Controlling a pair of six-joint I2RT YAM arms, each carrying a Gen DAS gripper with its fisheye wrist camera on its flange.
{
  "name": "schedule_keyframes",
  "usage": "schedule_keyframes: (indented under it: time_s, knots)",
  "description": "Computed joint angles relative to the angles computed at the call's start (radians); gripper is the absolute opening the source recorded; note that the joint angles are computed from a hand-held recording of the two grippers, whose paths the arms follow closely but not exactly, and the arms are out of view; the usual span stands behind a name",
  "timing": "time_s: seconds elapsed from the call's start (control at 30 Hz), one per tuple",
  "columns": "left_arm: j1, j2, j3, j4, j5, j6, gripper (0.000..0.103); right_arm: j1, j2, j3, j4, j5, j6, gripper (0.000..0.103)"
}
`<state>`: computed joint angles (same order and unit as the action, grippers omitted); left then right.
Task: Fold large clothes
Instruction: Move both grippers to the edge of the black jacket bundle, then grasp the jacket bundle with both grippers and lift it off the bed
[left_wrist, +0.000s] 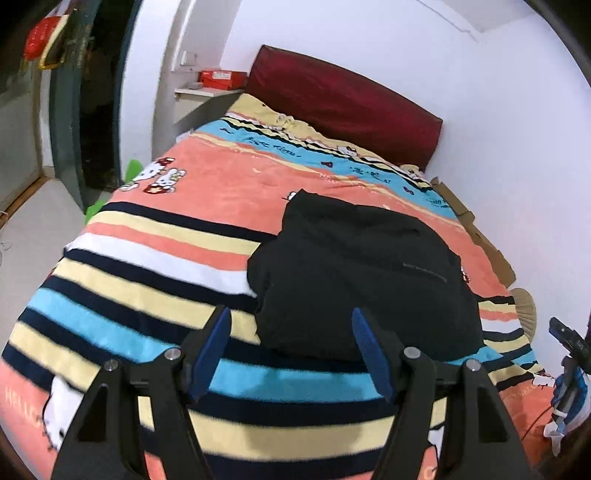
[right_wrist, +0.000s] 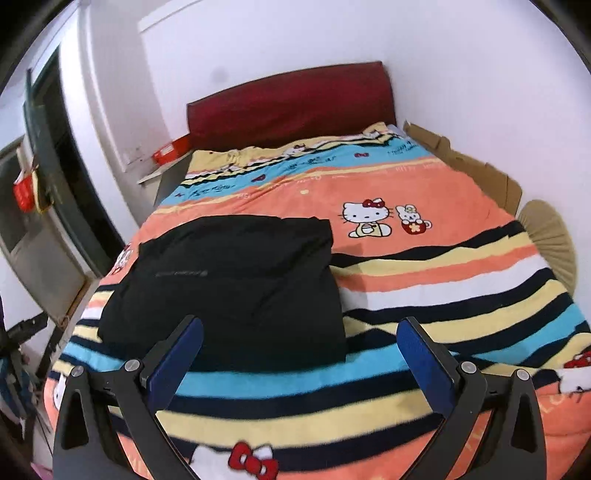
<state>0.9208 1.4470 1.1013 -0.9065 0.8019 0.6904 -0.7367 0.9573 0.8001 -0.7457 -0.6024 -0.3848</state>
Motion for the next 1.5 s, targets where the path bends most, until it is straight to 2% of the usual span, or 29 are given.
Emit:
schedule_keyframes:
  time_s: [0.1, 0.2, 0.27, 0.4, 0.5, 0.6, 0.67, 0.73, 0.8, 0.9, 1.0, 1.1, 1.27, 1.3, 1.33, 1.37, 1.4, 1.43, 1.47, 1.5]
  knots:
    - [-0.103, 0.096, 0.043, 0.054, -0.002, -0.096, 0.066, 0.079, 0.127, 0.004, 0.124, 0.048, 0.055, 0.103]
    - [-0.211, 0.175, 0.055, 0.154, -0.036, -0.184, 0.066, 0.136, 0.286, 0.030, 0.231, 0.070, 0.099, 0.103]
    - [-0.270, 0.233, 0.065, 0.205, -0.058, -0.213, 0.066, 0.172, 0.410, 0.055, 0.313, 0.081, 0.131, 0.103]
    - [-0.369, 0.385, 0.121, 0.278, -0.098, -0.261, 0.066, 0.207, 0.650, 0.132, 0.392, 0.047, 0.155, 0.103]
    - [-0.413, 0.508, 0.202, 0.294, -0.119, -0.280, 0.066, 0.218, 0.842, 0.231, 0.397, 0.015, 0.183, 0.103]
    - [-0.441, 0.627, 0.303, 0.293, -0.148, -0.293, 0.067, 0.234, 1.028, 0.358, 0.381, 0.025, 0.203, 0.103]
    - [-0.439, 0.718, 0.394, 0.247, -0.129, -0.289, 0.075, 0.239, 1.141, 0.457, 0.319, 0.012, 0.184, 0.103]
    - [-0.444, 0.805, 0.476, 0.202, -0.111, -0.275, 0.086, 0.240, 1.249, 0.557, 0.234, -0.050, 0.153, 0.102]
    - [-0.445, 0.869, 0.534, 0.170, -0.085, -0.258, 0.092, 0.247, 1.340, 0.642, 0.157, -0.113, 0.109, 0.102]
    - [-0.439, 0.945, 0.591, 0.140, -0.026, -0.227, 0.098, 0.260, 1.418, 0.709, 0.097, -0.167, 0.064, 0.102]
    - [-0.428, 0.967, 0.577, 0.169, 0.025, -0.215, 0.102, 0.269, 1.450, 0.725, 0.090, -0.202, 0.038, 0.103]
    - [-0.424, 0.954, 0.520, 0.246, 0.047, -0.233, 0.103, 0.283, 1.436, 0.681, 0.144, -0.209, 0.040, 0.102]
    - [-0.436, 0.934, 0.474, 0.292, 0.064, -0.263, 0.100, 0.308, 1.393, 0.608, 0.219, -0.206, 0.062, 0.103]
    - [-0.436, 0.918, 0.448, 0.310, 0.074, -0.264, 0.097, 0.310, 1.383, 0.593, 0.234, -0.206, 0.069, 0.103]
    - [-0.437, 0.903, 0.424, 0.324, 0.089, -0.259, 0.084, 0.313, 1.372, 0.575, 0.253, -0.208, 0.077, 0.101]
    - [-0.435, 0.894, 0.408, 0.323, 0.113, -0.248, 0.074, 0.315, 1.356, 0.549, 0.278, -0.221, 0.087, 0.092]
    - [-0.431, 0.885, 0.395, 0.317, 0.143, -0.241, 0.052, 0.313, 1.343, 0.532, 0.288, -0.245, 0.092, 0.086]
    - [-0.428, 0.868, 0.371, 0.319, 0.180, -0.237, 0.036, 0.307, 1.332, 0.521, 0.288, -0.267, 0.090, 0.071]
    - [-0.429, 0.851, 0.350, 0.332, 0.199, -0.238, 0.030, 0.305, 1.312, 0.500, 0.302, -0.296, 0.099, 0.057]
    - [-0.430, 0.833, 0.331, 0.346, 0.212, -0.243, 0.021, 0.306, 1.297, 0.486, 0.308, -0.304, 0.098, 0.051]
